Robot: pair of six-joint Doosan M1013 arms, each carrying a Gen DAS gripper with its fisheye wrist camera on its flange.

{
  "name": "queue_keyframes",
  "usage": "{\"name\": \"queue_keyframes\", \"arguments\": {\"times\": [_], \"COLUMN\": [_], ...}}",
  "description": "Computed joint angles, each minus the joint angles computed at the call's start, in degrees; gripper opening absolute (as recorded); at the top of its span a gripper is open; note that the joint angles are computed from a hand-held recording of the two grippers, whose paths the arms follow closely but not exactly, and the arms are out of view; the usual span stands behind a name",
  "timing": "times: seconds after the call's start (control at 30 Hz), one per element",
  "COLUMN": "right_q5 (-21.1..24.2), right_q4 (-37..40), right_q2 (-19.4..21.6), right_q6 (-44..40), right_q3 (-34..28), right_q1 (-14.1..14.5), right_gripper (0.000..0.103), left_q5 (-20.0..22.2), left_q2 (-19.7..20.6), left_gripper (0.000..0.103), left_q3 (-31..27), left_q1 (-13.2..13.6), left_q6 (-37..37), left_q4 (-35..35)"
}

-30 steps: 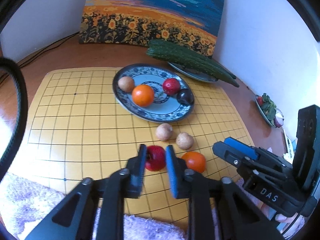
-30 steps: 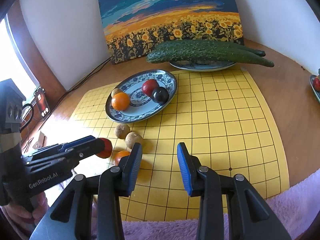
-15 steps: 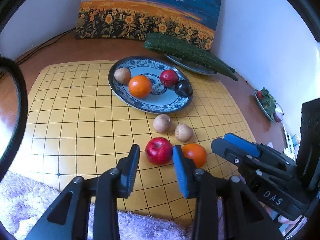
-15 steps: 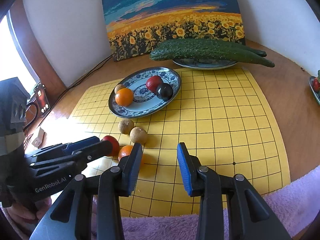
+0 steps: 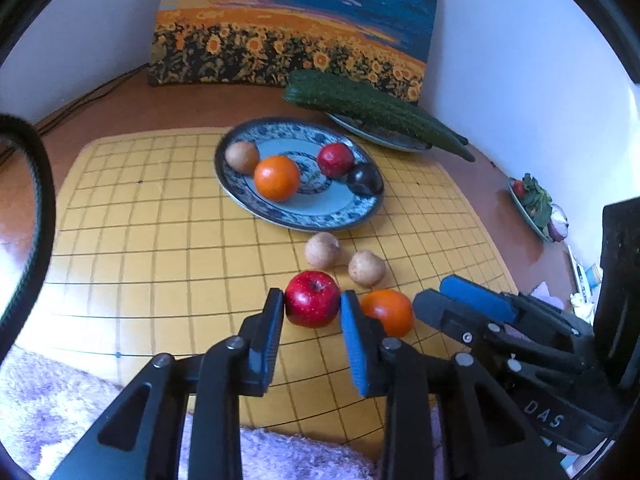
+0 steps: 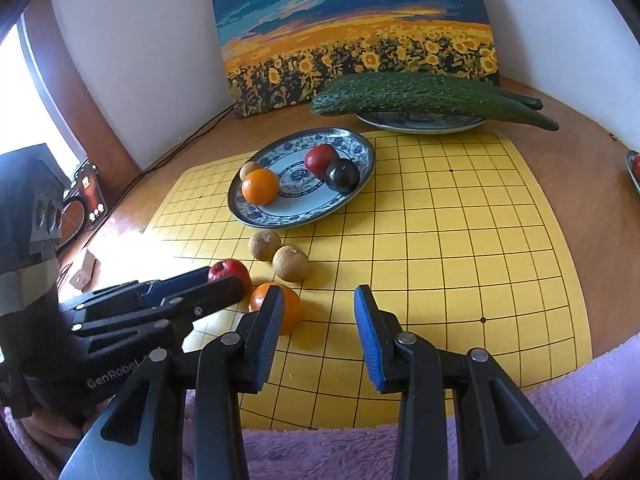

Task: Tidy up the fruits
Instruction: 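Grasp the second orange with the right gripper while the left gripper holds the apple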

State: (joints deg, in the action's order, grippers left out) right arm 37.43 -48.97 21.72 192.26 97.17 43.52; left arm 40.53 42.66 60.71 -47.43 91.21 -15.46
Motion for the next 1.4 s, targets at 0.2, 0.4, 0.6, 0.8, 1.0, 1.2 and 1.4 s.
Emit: {"name": "queue_keyframes", "arguments": {"times": [0.2,0.4,0.6,0.8,1.0,1.2,1.4], "right_q5": [-1.20,-2.48,-3.71,-5.02,-6.17,-7.44,-7.66], "right_q4": [0.50,1.85,2.41,4.26,6.39,5.75,5.32], "right_q2": [0.38,1.00,1.44,2.01,2.49,2.29,1.80], "right_q6": [-1.21,-3.09,-3.69,-5.90,-8.23,-7.64,-7.86], "right_q3": [-0.55,-1.08,-1.34,-1.90,-2.29,-1.81,-1.69], "right_q1": [-0.06,-0.19,-0.43,-0.58,-0.83,-0.96,-0.92], "right_gripper": [0.037,0.038,0.043,0.043,0.041,0.032,0.032], "left_q5": [-1.10,-1.34,-1.09,-1.22,-1.16,-1.38,-1.43], "left_q2": [-0.60,-0.72,-0.60,-0.69,-0.66,-0.73,-0.69], "left_gripper": [0.030,0.030,0.030,0.030,0.030,0.030,0.030], "left_q3": [0.57,0.78,0.69,0.87,0.76,0.82,0.28], "left_q1": [0.13,0.44,0.66,0.84,0.95,0.93,0.96], "left_q6": [-3.19,-3.99,-4.43,-5.46,-6.11,-6.20,-6.19], "left_q4": [3.77,4.17,3.93,4.26,4.47,4.60,4.40]}}
